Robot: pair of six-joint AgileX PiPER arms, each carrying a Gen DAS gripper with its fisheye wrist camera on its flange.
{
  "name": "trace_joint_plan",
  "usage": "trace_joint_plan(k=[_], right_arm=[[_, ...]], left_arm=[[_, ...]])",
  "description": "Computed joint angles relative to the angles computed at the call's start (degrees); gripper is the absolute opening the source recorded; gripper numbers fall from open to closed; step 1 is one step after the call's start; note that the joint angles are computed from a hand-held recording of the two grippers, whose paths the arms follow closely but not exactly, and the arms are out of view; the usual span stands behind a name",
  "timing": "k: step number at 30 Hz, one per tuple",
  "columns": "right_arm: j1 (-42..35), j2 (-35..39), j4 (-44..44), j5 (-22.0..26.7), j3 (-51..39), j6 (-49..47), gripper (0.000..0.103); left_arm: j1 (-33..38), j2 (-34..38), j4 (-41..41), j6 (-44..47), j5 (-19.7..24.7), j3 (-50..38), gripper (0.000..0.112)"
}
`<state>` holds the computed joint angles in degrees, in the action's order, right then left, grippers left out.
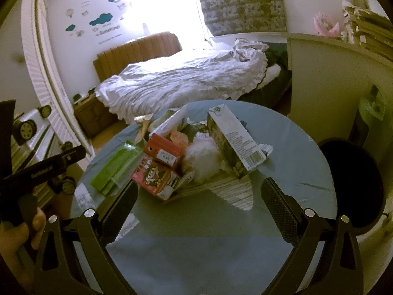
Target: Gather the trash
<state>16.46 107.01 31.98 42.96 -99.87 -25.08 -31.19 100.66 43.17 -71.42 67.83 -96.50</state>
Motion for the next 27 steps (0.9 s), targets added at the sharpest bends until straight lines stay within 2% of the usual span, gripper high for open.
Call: trace_joint_plan(k=[13, 23, 25, 27], right_arm=[[0.04, 0.12, 0.11, 0.02, 0.48, -0.02, 0.099], [-1.04, 1.71, 2.09, 2.29, -0.89, -0.51, 0.099], [-1.35, 2.47, 2.24, 3.47, -1.92, -0.33, 0.099], [-1.85, 3.88, 2.96, 5.91, -3.83, -0.57, 0.099]], left_arm=[[-0.16, 0.16, -0.31, 0.15, -0.02, 0.01, 0.098], [0.31, 0.44, -0.98, 0.57, -0.75, 0.26, 0.098], [0.48, 0.24, -0.94, 0.65, -1.37, 0.96, 0.098], [1.0, -1.17, -1.0, 0.38, -4.1, 3.55, 0.098]])
